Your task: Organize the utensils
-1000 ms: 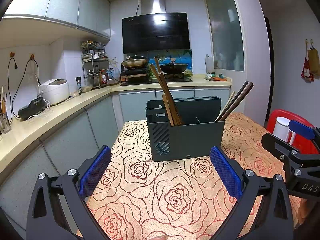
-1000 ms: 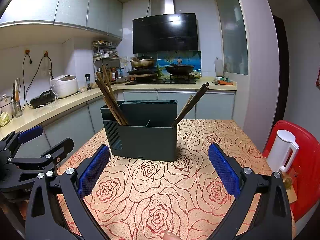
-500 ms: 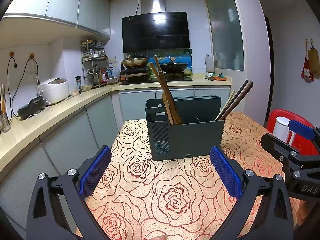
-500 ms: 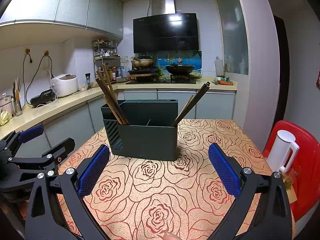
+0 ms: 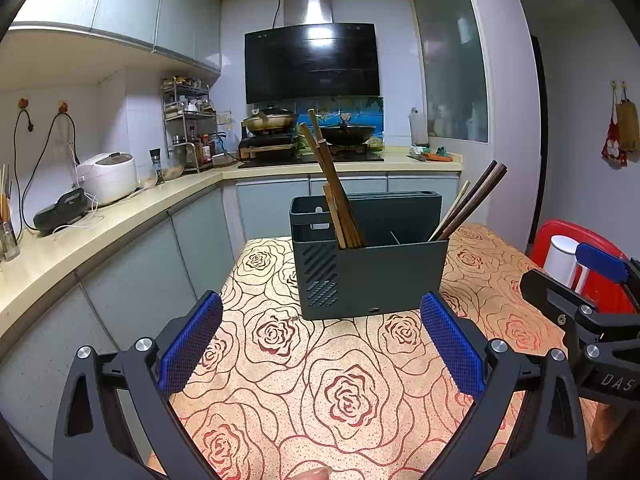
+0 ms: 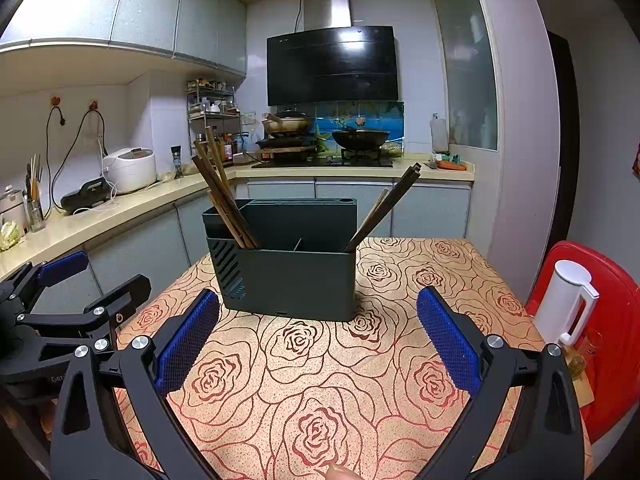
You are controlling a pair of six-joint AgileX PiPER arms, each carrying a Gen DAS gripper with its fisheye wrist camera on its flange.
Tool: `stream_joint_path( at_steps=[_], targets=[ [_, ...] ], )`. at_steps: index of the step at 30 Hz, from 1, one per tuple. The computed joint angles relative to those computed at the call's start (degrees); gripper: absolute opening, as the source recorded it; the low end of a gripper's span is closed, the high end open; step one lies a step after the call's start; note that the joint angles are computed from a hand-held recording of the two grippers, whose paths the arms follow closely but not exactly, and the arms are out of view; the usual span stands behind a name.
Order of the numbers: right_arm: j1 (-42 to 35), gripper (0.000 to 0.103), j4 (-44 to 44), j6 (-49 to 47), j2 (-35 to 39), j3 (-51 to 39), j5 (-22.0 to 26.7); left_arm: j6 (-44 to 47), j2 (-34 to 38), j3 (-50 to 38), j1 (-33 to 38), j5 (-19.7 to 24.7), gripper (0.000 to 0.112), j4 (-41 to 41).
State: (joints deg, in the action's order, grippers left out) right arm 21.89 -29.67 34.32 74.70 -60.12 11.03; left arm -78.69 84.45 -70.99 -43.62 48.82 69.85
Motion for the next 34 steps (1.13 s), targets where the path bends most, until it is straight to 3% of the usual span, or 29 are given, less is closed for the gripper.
stream_joint_path(
  at_steps=[21, 34],
  targets=[
    [0.32, 0.096, -4.57, 4.58, 0.45, 1.17, -0.62, -0.52, -0.82, 0.48, 1.03, -1.04, 0.096, -1.3],
    [-1.07, 0.096, 6.67, -6.84, 0.92, 0.73, -0.58, 1.95, 0.4, -1.29, 1.74, -1.02, 0.096, -3.7]
  ],
)
